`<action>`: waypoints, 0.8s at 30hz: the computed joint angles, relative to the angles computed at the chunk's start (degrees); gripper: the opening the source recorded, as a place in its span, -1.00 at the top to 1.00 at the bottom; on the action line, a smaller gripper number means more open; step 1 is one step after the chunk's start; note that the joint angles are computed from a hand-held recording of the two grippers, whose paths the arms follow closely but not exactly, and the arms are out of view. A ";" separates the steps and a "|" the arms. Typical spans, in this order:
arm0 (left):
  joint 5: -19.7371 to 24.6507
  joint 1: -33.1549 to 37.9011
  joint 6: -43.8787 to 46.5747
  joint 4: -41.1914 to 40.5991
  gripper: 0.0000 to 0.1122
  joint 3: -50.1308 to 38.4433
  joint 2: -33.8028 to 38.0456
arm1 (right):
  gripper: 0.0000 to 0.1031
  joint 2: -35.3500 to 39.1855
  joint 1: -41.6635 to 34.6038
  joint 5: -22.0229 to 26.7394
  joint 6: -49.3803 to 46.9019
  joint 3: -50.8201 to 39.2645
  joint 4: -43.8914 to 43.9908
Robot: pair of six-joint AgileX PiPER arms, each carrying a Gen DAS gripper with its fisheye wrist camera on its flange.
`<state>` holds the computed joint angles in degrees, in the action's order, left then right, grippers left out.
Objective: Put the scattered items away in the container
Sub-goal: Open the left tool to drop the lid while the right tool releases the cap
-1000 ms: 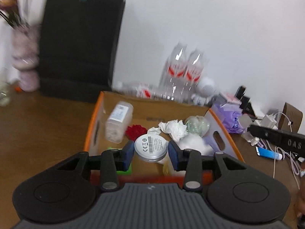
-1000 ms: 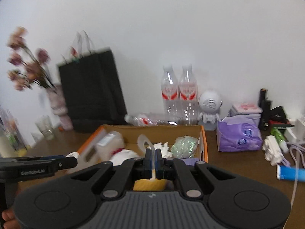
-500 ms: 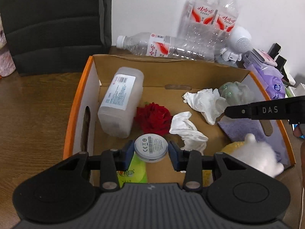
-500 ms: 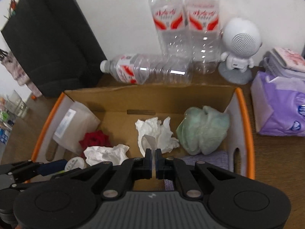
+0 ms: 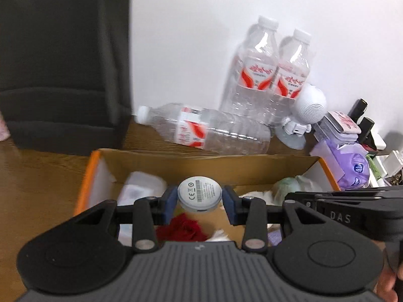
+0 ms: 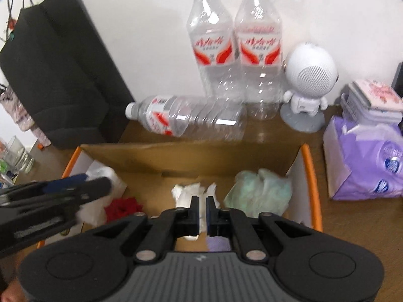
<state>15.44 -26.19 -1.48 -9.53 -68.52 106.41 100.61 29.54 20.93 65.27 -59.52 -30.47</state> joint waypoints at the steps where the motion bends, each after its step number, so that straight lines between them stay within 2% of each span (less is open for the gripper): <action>1: 0.00 -0.26 1.77 -1.91 0.28 -1.08 1.28 | 0.92 0.00 -0.36 0.36 -0.37 -0.22 0.02; 4: -0.76 -1.11 10.25 -9.59 0.28 -2.91 4.59 | 0.92 0.49 -1.58 0.59 -2.55 -0.20 1.15; 9: 2.12 -0.67 25.17 -21.95 0.26 -5.51 8.25 | 0.87 1.05 -3.67 -2.05 -2.64 2.24 1.05; 13: 2.71 0.43 32.00 -25.68 -0.18 -5.62 7.45 | 0.81 0.70 -4.67 -4.50 -2.35 4.08 1.21; 16: 2.21 0.94 26.39 -20.33 -0.20 -4.98 5.81 | 0.73 -0.29 -4.51 -4.54 -3.39 4.62 2.47; 19: 2.98 1.35 15.77 -10.59 -0.29 -3.75 3.03 | 0.70 -1.81 -3.48 -2.32 -3.08 4.46 2.26; 22: 5.81 0.73 1.95 2.95 -0.49 -2.76 -0.08 | 0.48 -3.77 -1.91 1.24 -3.58 3.98 3.68; 24: 9.07 0.44 -3.84 9.01 -0.51 -2.24 -2.48 | 0.33 -5.29 -0.30 4.72 -5.05 3.28 5.37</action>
<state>24.51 -25.75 -5.32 -0.52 -70.76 103.94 95.33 29.24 25.64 60.21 -56.24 -25.10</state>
